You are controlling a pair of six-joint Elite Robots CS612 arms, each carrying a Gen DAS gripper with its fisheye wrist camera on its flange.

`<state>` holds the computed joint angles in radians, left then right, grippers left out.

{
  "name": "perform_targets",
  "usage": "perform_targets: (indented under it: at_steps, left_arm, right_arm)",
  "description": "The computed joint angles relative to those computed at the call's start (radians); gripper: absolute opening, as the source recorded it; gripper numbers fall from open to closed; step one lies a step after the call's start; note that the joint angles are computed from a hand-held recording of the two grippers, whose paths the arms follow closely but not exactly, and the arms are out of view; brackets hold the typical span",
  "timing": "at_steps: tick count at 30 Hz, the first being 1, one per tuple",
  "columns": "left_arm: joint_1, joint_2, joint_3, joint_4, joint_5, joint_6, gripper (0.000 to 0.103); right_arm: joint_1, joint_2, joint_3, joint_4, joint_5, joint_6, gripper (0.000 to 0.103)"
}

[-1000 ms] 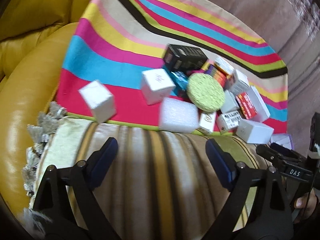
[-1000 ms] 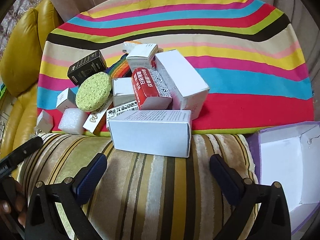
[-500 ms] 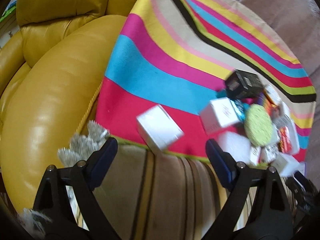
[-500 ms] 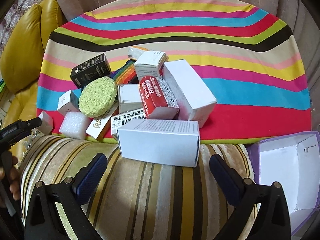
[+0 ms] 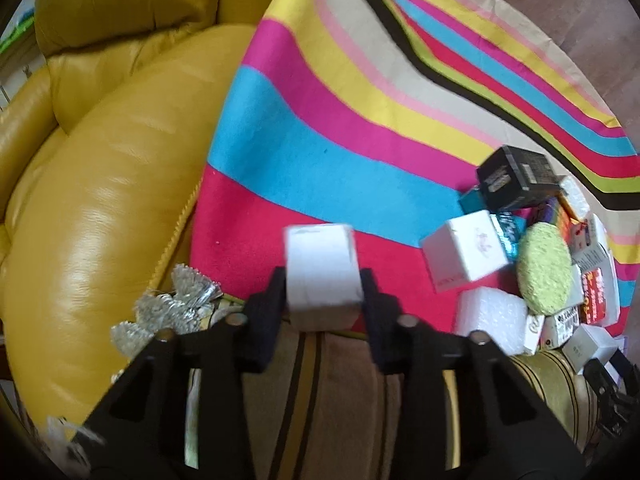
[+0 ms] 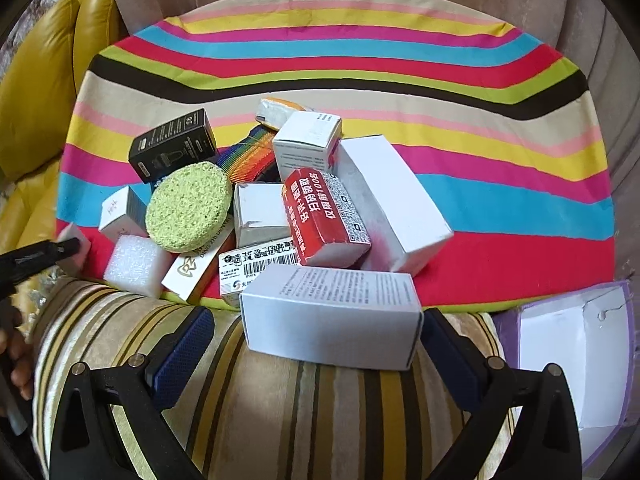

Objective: Organize objects
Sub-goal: 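Grasp the small white box with the left gripper while the right gripper grasps the large white box, then carry both white boxes over the purple box and open both grippers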

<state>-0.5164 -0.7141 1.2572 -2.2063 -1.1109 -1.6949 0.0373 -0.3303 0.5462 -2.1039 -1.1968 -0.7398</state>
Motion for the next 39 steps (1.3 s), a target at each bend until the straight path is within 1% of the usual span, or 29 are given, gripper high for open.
perform_targets:
  at_steps: [1,2,3,4,6,9,13,17,21,24,26,33,37,39]
  left_arm:
    - [-0.003,0.003,-0.007,-0.004,0.003,0.008,0.038]
    - [-0.006,0.006,-0.013,-0.006,0.007,0.016,0.038]
    - [-0.011,0.011,-0.027,0.008,0.015,0.023,0.038]
    - [-0.015,0.016,-0.041,0.023,0.023,0.03,0.038]
    - [-0.024,0.023,-0.065,0.052,0.042,0.035,0.038]
    - [-0.035,0.037,-0.11,0.117,0.074,0.036,0.038]
    - [-0.042,0.058,-0.159,0.14,0.087,0.079,0.038]
    - [-0.048,0.085,-0.212,0.131,0.088,0.136,0.038]
    - [-0.051,0.113,-0.27,0.131,0.097,0.192,0.038]
    - [-0.056,0.14,-0.32,0.121,0.1,0.238,0.038]
    - [-0.058,0.155,-0.342,0.092,0.096,0.275,0.038]
    - [-0.06,0.217,-0.46,0.1,0.08,0.375,0.038]
    - [-0.059,0.247,-0.508,0.059,0.056,0.44,0.038]
    - [-0.059,0.27,-0.545,0.026,0.035,0.488,0.038]
  right_arm:
    - [0.001,0.002,-0.002,-0.001,-0.008,-0.001,0.102]
    - [0.003,0.005,-0.008,0.003,-0.014,-0.002,0.098]
    - [0.003,0.009,-0.014,0.007,-0.018,-0.003,0.091]
    - [0.007,0.017,-0.029,0.019,-0.026,-0.002,0.087]
    - [0.007,0.024,-0.042,0.033,-0.025,-0.005,0.087]
    - [0.006,0.013,-0.018,0.012,-0.016,-0.02,0.086]
    - [-0.001,-0.015,0.038,-0.033,0.015,-0.044,0.086]
    - [-0.012,-0.048,0.102,-0.111,0.06,-0.043,0.086]
    - [-0.024,-0.062,0.127,-0.142,0.08,-0.023,0.086]
    - [-0.024,-0.051,0.106,-0.143,0.078,-0.003,0.086]
    - [-0.03,-0.052,0.103,-0.15,0.083,0.007,0.086]
    - [-0.052,-0.046,0.088,-0.164,0.065,0.056,0.086]
    - [-0.06,-0.033,0.06,-0.158,0.048,0.084,0.086]
    - [-0.064,-0.025,0.044,-0.15,0.043,0.1,0.086]
